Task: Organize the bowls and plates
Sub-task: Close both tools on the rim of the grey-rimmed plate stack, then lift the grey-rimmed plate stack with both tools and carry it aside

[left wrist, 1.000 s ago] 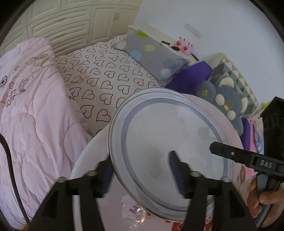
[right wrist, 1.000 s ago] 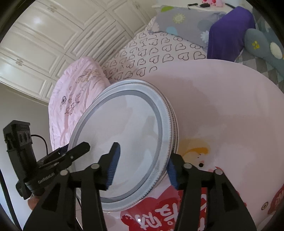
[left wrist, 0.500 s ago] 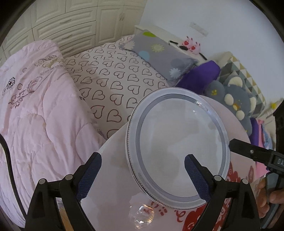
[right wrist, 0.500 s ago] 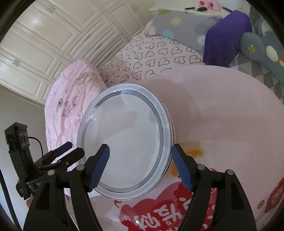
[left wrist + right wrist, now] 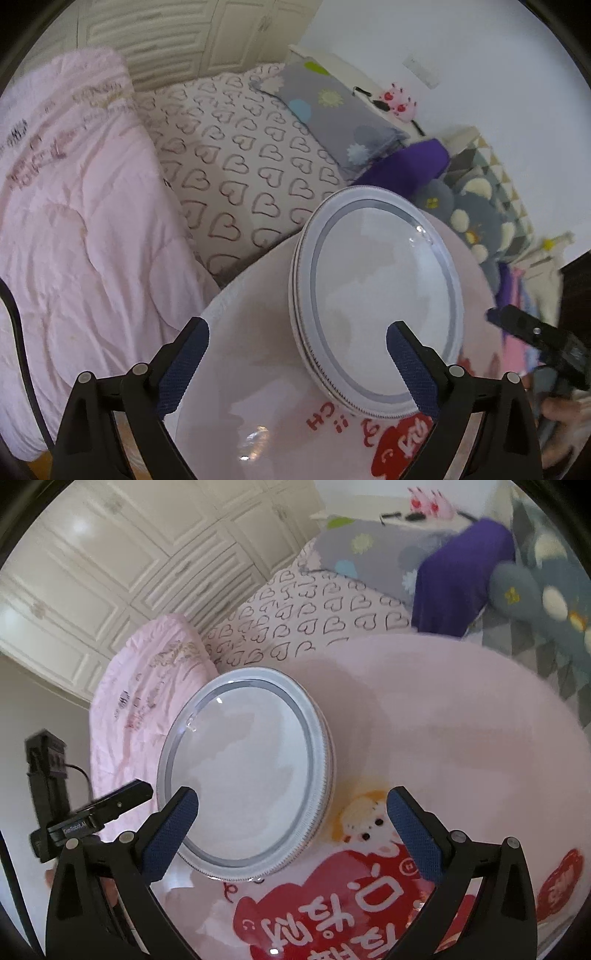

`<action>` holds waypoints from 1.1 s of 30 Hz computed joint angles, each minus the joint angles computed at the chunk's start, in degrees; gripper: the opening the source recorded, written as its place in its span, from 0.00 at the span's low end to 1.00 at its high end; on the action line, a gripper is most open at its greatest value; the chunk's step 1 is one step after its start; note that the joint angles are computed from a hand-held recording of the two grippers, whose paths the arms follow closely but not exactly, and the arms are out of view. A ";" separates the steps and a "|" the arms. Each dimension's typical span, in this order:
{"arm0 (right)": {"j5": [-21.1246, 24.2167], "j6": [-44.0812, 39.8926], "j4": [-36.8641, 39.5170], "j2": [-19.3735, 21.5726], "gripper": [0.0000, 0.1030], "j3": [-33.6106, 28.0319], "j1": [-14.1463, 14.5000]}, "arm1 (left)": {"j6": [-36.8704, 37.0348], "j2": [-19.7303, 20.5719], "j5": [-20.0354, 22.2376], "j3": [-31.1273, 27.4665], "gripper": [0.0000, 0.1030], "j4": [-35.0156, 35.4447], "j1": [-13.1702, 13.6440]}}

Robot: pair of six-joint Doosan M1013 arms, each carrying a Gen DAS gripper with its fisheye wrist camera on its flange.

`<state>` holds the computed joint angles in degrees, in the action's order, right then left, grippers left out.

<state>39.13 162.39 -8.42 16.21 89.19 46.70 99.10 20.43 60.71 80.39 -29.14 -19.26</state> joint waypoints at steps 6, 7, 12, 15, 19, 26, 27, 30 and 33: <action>-7.52 -4.17 8.66 -0.89 1.00 4.46 -2.06 | 4.23 3.20 6.05 -1.24 0.83 -9.79 4.37; -8.27 -4.84 9.72 -0.83 1.00 4.70 -2.32 | 4.44 4.30 7.73 -1.94 0.78 -10.96 5.12; -11.11 -9.97 15.16 0.06 0.99 5.29 -3.46 | 6.16 8.20 13.32 -5.22 0.57 -14.15 6.89; -12.48 -13.37 18.43 0.57 0.94 5.27 -3.97 | 6.70 10.42 15.22 -7.70 0.57 -16.30 7.48; -13.30 -17.71 22.41 1.50 0.84 4.56 -4.58 | 7.37 12.49 15.43 -9.53 0.57 -18.60 7.99; -11.72 -26.37 29.06 3.66 0.44 2.80 -5.46 | 8.31 14.30 16.18 -10.28 0.47 -20.56 8.03; -12.20 -27.43 29.44 3.65 0.44 2.93 -5.48 | 7.94 14.31 15.66 -10.11 0.47 -20.39 7.55; -12.14 -27.60 28.85 3.25 0.30 3.64 -5.41 | 8.32 13.90 14.23 -9.32 0.46 -20.26 7.14; -13.64 -26.50 27.56 2.55 0.24 4.89 -5.02 | 8.52 12.67 11.85 -7.75 0.30 -18.63 6.40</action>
